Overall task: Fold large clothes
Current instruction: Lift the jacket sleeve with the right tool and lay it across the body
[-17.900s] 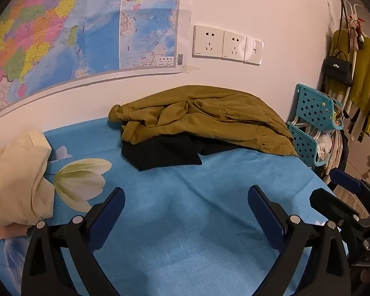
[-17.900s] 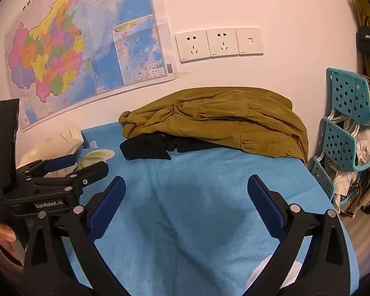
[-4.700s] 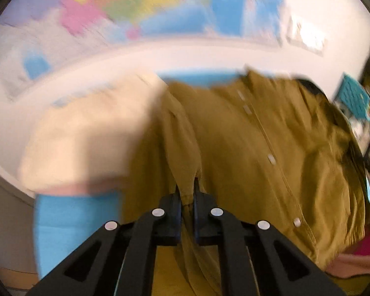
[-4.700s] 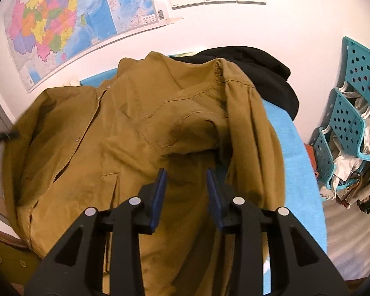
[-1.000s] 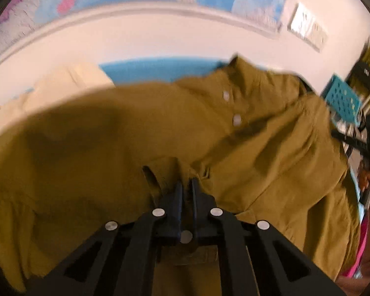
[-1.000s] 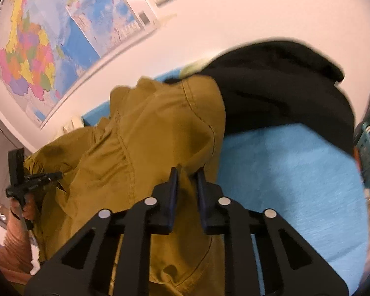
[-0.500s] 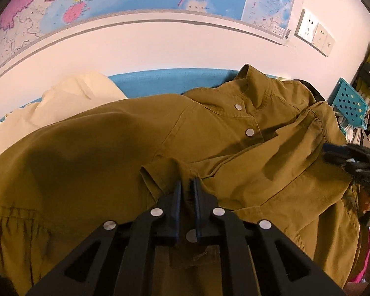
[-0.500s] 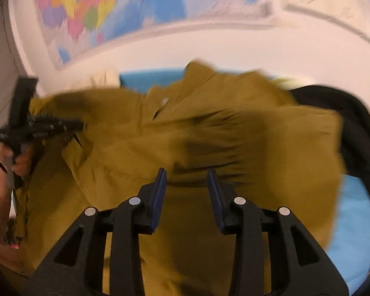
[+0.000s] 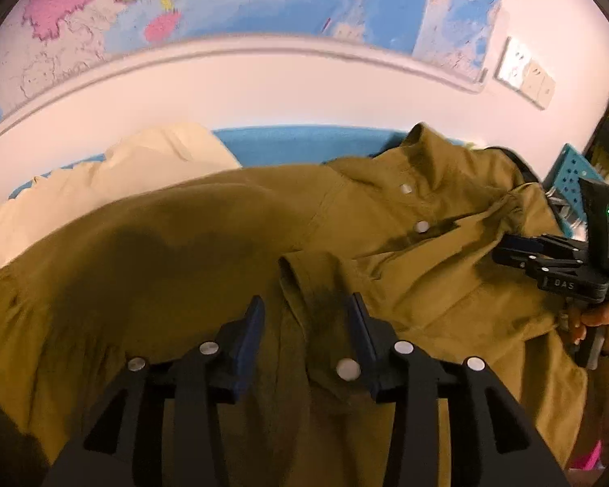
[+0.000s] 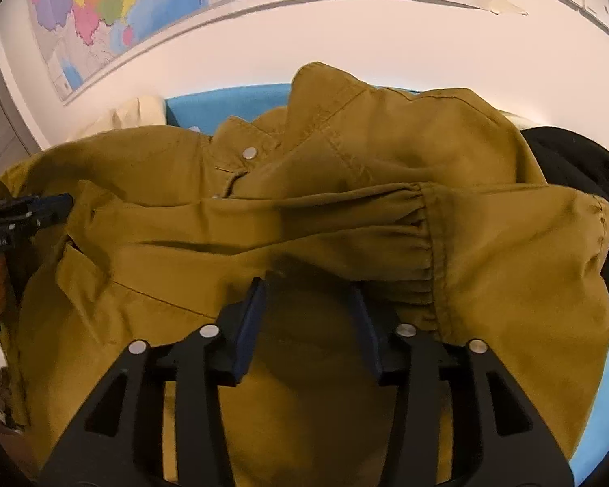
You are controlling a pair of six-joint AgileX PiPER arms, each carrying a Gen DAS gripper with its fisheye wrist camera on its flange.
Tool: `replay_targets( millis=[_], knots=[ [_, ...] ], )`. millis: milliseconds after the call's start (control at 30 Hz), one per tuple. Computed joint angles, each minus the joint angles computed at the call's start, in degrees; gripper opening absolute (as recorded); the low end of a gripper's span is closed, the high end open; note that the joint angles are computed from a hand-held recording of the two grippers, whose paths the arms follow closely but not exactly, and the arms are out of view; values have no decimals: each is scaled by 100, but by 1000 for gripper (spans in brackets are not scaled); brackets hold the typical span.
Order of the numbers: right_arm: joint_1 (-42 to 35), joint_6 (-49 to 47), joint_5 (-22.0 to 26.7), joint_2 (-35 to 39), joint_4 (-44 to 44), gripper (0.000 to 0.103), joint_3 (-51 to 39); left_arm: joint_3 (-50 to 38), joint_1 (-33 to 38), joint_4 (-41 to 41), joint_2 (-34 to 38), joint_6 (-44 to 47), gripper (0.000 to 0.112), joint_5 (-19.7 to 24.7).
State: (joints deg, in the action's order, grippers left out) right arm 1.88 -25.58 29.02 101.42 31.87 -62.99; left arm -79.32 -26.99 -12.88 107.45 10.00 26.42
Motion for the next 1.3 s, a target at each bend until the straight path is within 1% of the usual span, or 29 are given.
replay_targets(
  millis=[33, 67, 100, 167, 200, 233, 267, 300, 367, 400, 467, 500, 567, 633, 667, 700, 733, 767, 800, 833, 900, 967, 1000, 1033, 1100, 1133, 1167, 1233, 1300],
  knots=[
    [-6, -308, 1, -173, 366, 44, 154, 103, 9, -147, -112, 156, 43, -58],
    [7, -664, 51, -376, 725, 45, 295, 301, 32, -290, -337, 285, 49, -148],
    [59, -1109, 146, -629, 1163, 50, 456, 485, 73, -499, -561, 472, 52, -213],
    [197, -1857, 508, -959, 1949, 55, 668, 858, 211, -948, -1016, 937, 54, -330],
    [406, -2346, 811, -1109, 2413, 55, 771, 1067, 294, -1150, -1285, 1139, 58, -408],
    [587, -2607, 995, -1150, 2679, 57, 827, 1206, 368, -1342, -1481, 1329, 58, -428],
    [795, -2725, 1154, -1136, 2828, 63, 837, 1360, 497, -1657, -1711, 1648, 58, -401],
    [1138, -2918, 1418, -1029, 3040, 64, 795, 1464, 601, -1851, -1893, 1831, 59, -366],
    [1776, -3287, 1688, -759, 3522, 66, 701, 1644, 777, -2131, -2181, 2095, 63, -316],
    [1941, -3331, 1760, -653, 3586, 66, 610, 1770, 857, -2088, -2372, 2064, 64, -342],
    [2518, -3361, 1838, -167, 3811, 68, 175, 1974, 985, -2088, -2645, 2099, 64, -398],
    [2773, -3298, 1842, 101, 3876, 73, -85, 2017, 1046, -2162, -2722, 2168, 64, -378],
    [3175, -2994, 1688, 622, 3809, 78, -676, 2155, 1233, -2365, -2911, 2317, 66, -317],
    [3407, -2661, 1576, 1029, 3685, 81, -1141, 2264, 1408, -2548, -3026, 2509, 66, -256],
    [3536, -2293, 1452, 1250, 3383, 82, -1463, 2310, 1477, -2581, -3076, 2534, 66, -203],
    [3604, -2088, 1382, 1393, 3223, 79, -1672, 2352, 1557, -2617, -3134, 2576, 66, -135],
    [3618, -2065, 1443, 1575, 3278, 76, -1882, 2396, 1625, -2726, -3180, 2701, 66, -88],
    [3601, -1985, 1640, 1803, 3307, 56, -2161, 2433, 1729, -2895, -3242, 2885, 66, 3],
    [3586, -1917, 1760, 1868, 3281, 20, -2260, 2471, 1818, -2996, -3318, 2992, 66, 49],
    [3525, -2032, 1962, 1857, 3376, 8, -2289, 2528, 1929, -3174, -3397, 3193, 66, 95],
    [3402, -2373, 1945, 1398, 3447, 6, -1930, 2572, 2141, -3518, -3560, 3537, 66, 252],
    [3098, -2524, 2172, 821, 3444, 6, -1594, 2624, 2372, -3797, -3805, 3750, 66, 435],
    [2844, -2587, 2235, 380, 3377, 6, -1354, 2630, 2408, -3827, -3889, 3744, 66, 482],
    [2558, -2588, 2341, -30, 3242, 6, -1184, 2680, 2520, -4086, -4050, 3960, 66, 583],
    [2001, -2402, 2578, -748, 2856, 6, -968, 2747, 2679, -4626, -4199, 4448, 70, 791],
    [1688, -2169, 2737, -1055, 2485, 6, -1005, 2759, 2721, -4868, -4243, 4661, 70, 917],
    [1491, -1964, 2818, -1227, 2183, 6, -1075, 2750, 2635, -4880, -4262, 4644, 71, 893],
    [970, -1376, 3019, -1525, 1279, 6, -1326, 2738, 2267, -4645, -4245, 4478, 71, 645],
    [590, -839, 3221, -1746, 476, 6, -1515, 2730, 1760, -4134, -4140, 4087, 71, 197]
  ],
)
